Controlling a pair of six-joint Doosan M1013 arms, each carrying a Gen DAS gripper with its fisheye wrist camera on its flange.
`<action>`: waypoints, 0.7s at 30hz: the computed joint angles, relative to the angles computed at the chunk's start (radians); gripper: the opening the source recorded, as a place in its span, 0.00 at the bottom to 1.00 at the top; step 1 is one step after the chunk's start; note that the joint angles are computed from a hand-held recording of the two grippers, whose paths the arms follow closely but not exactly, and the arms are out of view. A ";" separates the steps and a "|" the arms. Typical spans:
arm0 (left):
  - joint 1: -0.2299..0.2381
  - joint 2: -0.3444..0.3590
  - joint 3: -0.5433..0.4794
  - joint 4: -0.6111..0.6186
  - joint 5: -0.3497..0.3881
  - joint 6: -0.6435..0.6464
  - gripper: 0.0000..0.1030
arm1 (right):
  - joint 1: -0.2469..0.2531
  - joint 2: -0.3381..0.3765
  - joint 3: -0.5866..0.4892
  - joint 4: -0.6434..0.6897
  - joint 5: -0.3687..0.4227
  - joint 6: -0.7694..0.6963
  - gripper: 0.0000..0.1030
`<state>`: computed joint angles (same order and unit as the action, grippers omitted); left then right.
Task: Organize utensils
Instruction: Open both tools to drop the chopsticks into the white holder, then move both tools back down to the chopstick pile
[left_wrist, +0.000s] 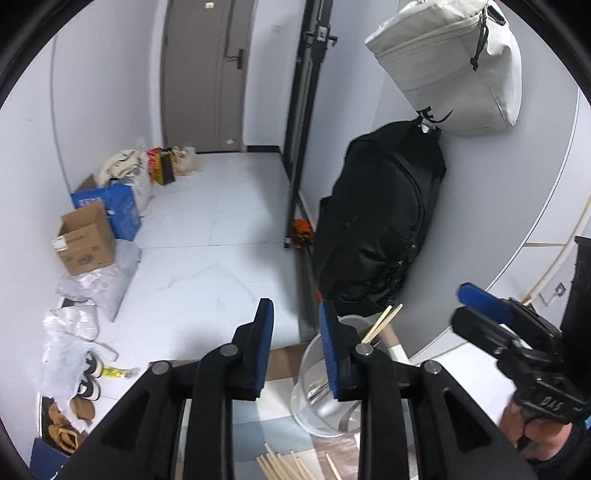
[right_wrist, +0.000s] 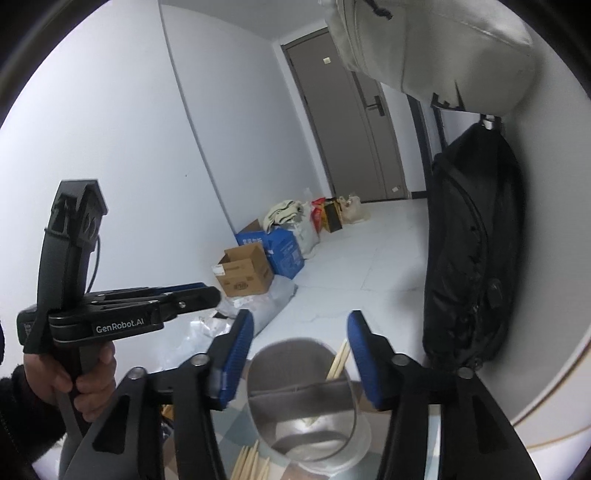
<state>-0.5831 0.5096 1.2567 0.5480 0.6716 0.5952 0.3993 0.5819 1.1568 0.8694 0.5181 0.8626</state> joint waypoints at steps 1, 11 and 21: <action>-0.004 -0.006 0.008 0.017 0.001 -0.025 0.21 | 0.000 -0.009 0.013 0.010 -0.006 -0.006 0.55; -0.056 -0.049 0.082 0.263 0.044 -0.300 0.54 | 0.012 -0.075 0.102 0.122 -0.030 -0.090 0.71; -0.090 -0.078 0.162 0.388 0.101 -0.447 0.74 | 0.036 -0.113 0.172 0.105 -0.035 -0.086 0.82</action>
